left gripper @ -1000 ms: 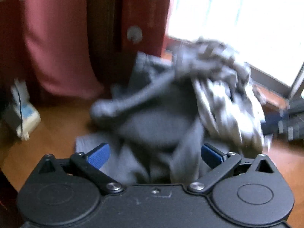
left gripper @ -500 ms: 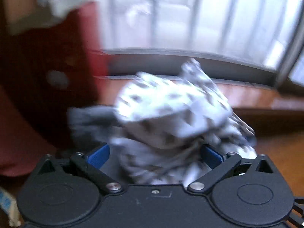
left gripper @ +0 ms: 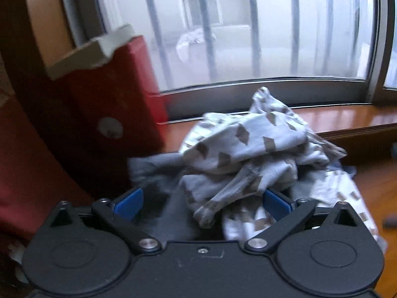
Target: Fold clothes
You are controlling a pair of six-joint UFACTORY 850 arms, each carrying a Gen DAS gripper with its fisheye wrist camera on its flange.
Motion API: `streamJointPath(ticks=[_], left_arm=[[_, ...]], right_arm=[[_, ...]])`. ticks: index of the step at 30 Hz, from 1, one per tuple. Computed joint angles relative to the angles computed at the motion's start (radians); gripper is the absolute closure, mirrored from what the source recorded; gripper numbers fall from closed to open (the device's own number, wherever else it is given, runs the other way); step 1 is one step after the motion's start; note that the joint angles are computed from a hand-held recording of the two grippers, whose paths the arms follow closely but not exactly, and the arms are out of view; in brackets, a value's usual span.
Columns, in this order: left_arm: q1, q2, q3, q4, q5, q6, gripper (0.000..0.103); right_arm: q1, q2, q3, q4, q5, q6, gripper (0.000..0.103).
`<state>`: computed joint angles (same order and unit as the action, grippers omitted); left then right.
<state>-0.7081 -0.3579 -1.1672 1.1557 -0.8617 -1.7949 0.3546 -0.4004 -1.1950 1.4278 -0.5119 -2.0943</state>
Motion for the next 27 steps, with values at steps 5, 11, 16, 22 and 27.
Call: streamJointPath(ticks=[5,11,16,22,27], left_arm=[[0.001,0.017,0.026,0.037,-0.031,-0.032,0.0],[0.058,-0.01,0.019,0.047,0.059,-0.019,0.0],[0.08,-0.04,0.007,0.056,0.058,-0.003,0.0],[0.101,0.023,0.1,0.224,0.173,-0.196,0.033],[0.056,0.066,0.139,0.353,0.192,-0.294,0.074]], right_arm=[[0.041,-0.104,-0.136,0.11,0.018,-0.101,0.015],[0.079,-0.233,-0.32,-0.061,-0.011,0.059,0.015],[0.118,-0.312,-0.398,-0.137,0.048,0.075,0.006],[0.077,-0.39,-0.501,-0.2,-0.135,0.305,0.043],[0.062,-0.269,-0.308,0.059,-0.116,-0.007,0.062]])
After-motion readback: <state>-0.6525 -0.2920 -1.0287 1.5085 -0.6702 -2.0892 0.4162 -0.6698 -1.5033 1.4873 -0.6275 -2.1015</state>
